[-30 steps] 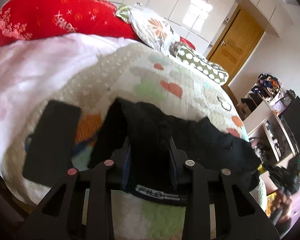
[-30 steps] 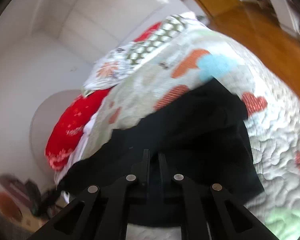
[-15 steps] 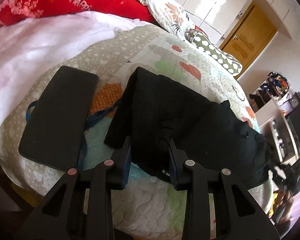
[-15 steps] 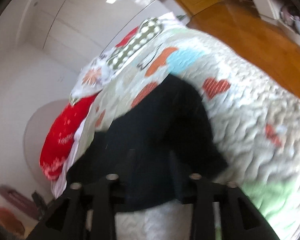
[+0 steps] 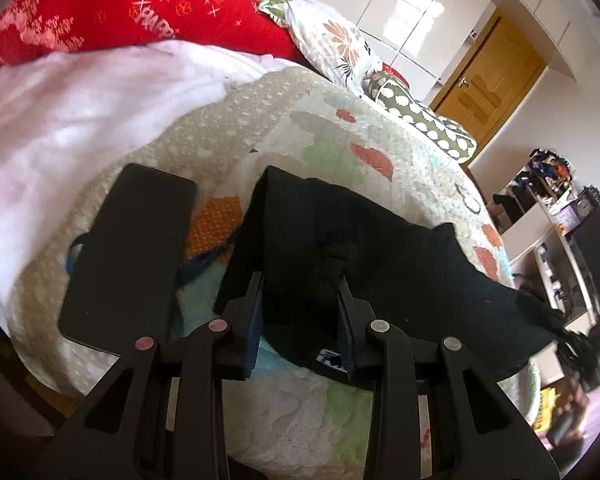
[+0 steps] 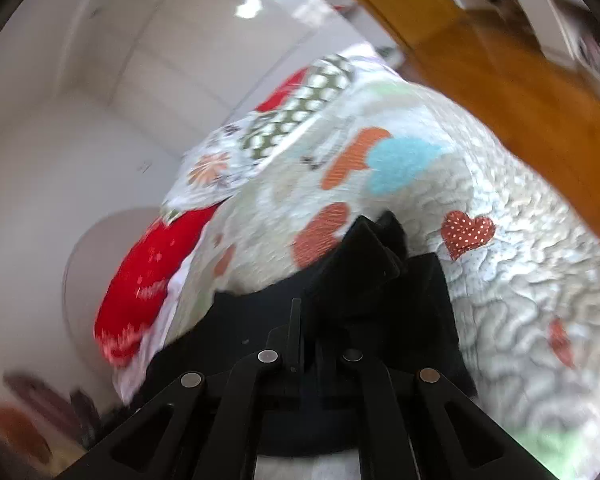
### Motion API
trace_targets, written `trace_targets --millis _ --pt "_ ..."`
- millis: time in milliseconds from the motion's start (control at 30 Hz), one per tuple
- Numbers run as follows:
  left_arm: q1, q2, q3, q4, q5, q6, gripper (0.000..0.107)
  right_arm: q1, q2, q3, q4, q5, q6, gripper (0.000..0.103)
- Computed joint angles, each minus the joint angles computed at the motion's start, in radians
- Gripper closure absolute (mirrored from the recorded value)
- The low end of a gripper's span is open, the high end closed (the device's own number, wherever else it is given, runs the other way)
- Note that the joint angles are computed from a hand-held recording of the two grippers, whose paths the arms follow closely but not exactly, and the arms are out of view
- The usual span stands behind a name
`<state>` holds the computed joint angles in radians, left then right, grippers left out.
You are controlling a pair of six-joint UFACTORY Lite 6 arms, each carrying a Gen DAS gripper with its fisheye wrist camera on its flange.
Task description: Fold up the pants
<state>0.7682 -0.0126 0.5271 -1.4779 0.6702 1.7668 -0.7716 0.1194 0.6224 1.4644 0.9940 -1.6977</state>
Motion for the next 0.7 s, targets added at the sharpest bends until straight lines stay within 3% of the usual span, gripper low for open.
trace_targets --millis 100,167,233,300,367,533,633,700 --pt "-0.038 0.071 -0.012 -0.088 -0.059 0.081 0.076 0.009 -0.027 -0.064 -0.013 -0.112 -0.076 0.100" --pt "-0.052 0.093 -0.027 -0.151 -0.078 0.132 0.076 0.058 0.086 -0.039 0.051 -0.246 -0.122 0.099" --pt "-0.041 0.062 -0.049 -0.141 -0.083 0.136 0.068 0.026 0.173 0.003 0.024 -0.217 -0.082 0.098" --pt "-0.016 0.033 -0.048 -0.074 -0.091 0.079 0.065 -0.023 0.156 0.010 -0.014 -0.171 -0.051 0.093" --pt "0.025 0.000 -0.048 -0.008 -0.085 0.032 0.063 -0.031 0.052 -0.018 -0.016 -0.230 -0.036 0.076" --pt "0.065 -0.189 -0.113 -0.009 -0.122 0.034 0.063 -0.039 -0.178 -0.076 0.045 -0.249 -0.004 0.071" --pt "0.013 -0.214 -0.105 -0.010 -0.121 0.006 0.062 0.084 -0.174 -0.032 0.041 -0.211 0.049 0.068" --pt "-0.086 -0.219 -0.108 -0.082 -0.189 0.030 0.062 0.245 -0.146 -0.006 0.082 -0.262 0.045 0.068"
